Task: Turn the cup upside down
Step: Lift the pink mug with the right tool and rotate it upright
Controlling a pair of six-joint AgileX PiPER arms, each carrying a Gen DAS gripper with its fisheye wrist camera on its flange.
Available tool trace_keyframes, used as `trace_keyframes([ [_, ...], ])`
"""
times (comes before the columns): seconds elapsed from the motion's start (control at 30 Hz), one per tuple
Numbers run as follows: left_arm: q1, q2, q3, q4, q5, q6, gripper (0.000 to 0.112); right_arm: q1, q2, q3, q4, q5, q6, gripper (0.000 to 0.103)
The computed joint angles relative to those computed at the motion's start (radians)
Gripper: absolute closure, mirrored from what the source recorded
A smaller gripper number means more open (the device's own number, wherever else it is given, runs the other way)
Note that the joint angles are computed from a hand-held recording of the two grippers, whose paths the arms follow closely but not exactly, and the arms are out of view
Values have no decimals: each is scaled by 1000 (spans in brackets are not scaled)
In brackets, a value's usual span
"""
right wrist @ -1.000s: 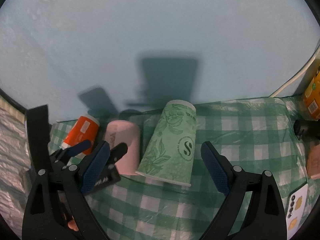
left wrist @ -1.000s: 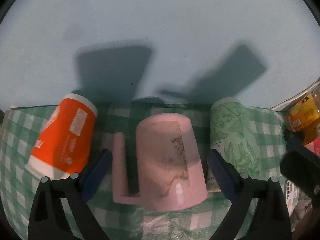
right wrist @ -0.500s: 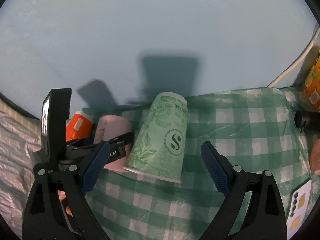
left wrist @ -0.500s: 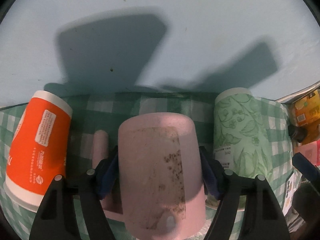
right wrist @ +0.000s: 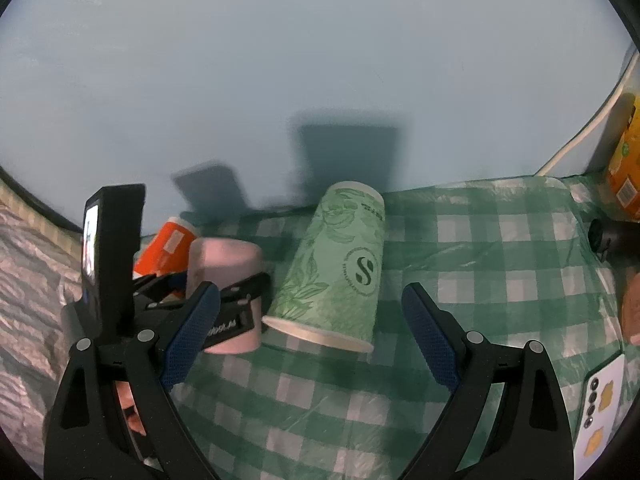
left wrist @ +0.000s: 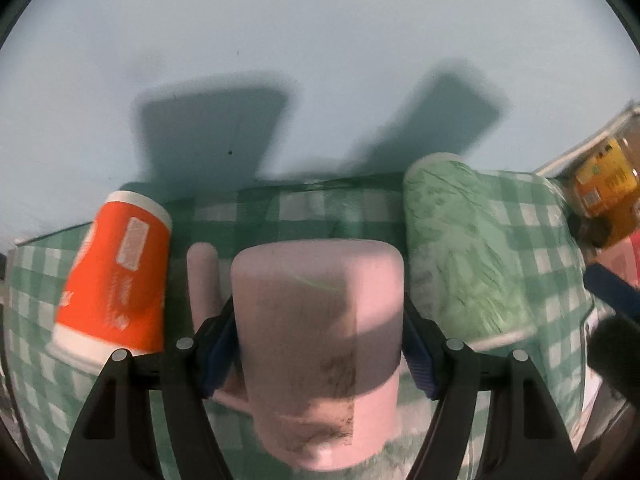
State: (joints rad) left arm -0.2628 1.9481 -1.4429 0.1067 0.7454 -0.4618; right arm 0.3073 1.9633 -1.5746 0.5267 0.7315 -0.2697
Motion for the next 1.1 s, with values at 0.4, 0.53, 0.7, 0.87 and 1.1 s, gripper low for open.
trace_keyframes([
  [0.4,-77,-166,164,39,-36,-26,39,-12,-105,132,79,-33,-97,11],
  [0.53,-115,-261,272,45,-68,-24,39,-5,-151,190,79,-51,-118,11],
  [0.7,-160,-368,426,16,-128,-18,39,-1,-241,329,134,-90,-196,11],
  [0.87,-172,-440,563,-136,-189,83,39,7,-306,466,208,-107,-276,11],
  [1.1,-208,-421,596,-143,-225,61,39,15,-305,550,254,-107,-323,11],
])
